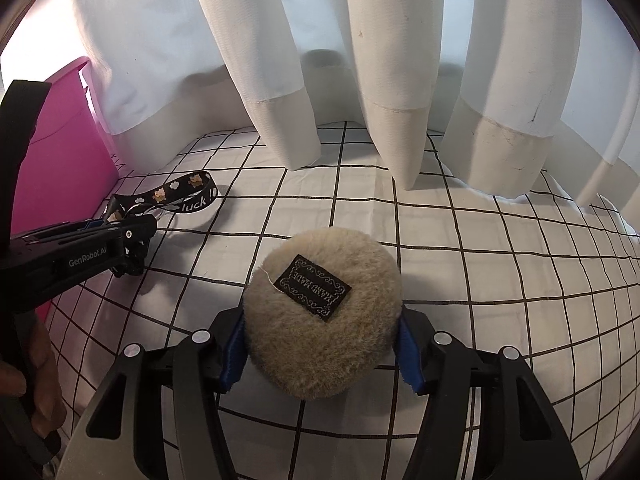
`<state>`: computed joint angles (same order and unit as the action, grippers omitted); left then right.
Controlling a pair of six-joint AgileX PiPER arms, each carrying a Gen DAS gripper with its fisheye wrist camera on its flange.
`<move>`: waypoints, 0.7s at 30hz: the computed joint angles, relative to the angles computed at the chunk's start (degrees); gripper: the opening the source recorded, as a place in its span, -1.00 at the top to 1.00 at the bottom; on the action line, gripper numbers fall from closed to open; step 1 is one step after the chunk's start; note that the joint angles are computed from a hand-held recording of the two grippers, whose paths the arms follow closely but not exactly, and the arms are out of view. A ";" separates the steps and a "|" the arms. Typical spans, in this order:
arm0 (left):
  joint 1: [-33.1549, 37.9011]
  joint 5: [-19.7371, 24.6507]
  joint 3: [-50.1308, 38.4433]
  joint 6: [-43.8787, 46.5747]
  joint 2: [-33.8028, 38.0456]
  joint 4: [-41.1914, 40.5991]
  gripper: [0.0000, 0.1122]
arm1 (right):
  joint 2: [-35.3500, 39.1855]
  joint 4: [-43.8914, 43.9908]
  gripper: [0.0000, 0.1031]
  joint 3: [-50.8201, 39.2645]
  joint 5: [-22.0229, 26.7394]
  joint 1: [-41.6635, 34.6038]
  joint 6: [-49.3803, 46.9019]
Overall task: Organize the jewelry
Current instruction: 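Lift the lanyard and pom-pom with both tools and carry them over the tub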
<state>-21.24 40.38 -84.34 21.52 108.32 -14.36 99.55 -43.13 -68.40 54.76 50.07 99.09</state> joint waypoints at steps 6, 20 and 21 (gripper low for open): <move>0.35 0.52 5.12 -0.01 -5.66 0.01 0.62 | -3.68 1.14 -0.13 1.52 2.28 2.70 -0.53; -1.82 8.08 6.27 -5.36 -17.01 2.21 0.62 | -14.15 2.87 -0.13 -2.79 13.61 9.45 -7.65; -1.84 9.07 5.62 -6.02 -17.96 2.58 0.62 | -14.56 2.75 -0.13 -3.87 14.50 9.98 -8.61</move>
<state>-23.08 49.45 -78.72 15.49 90.36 -11.77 84.99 -40.37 -72.27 69.26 60.05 90.49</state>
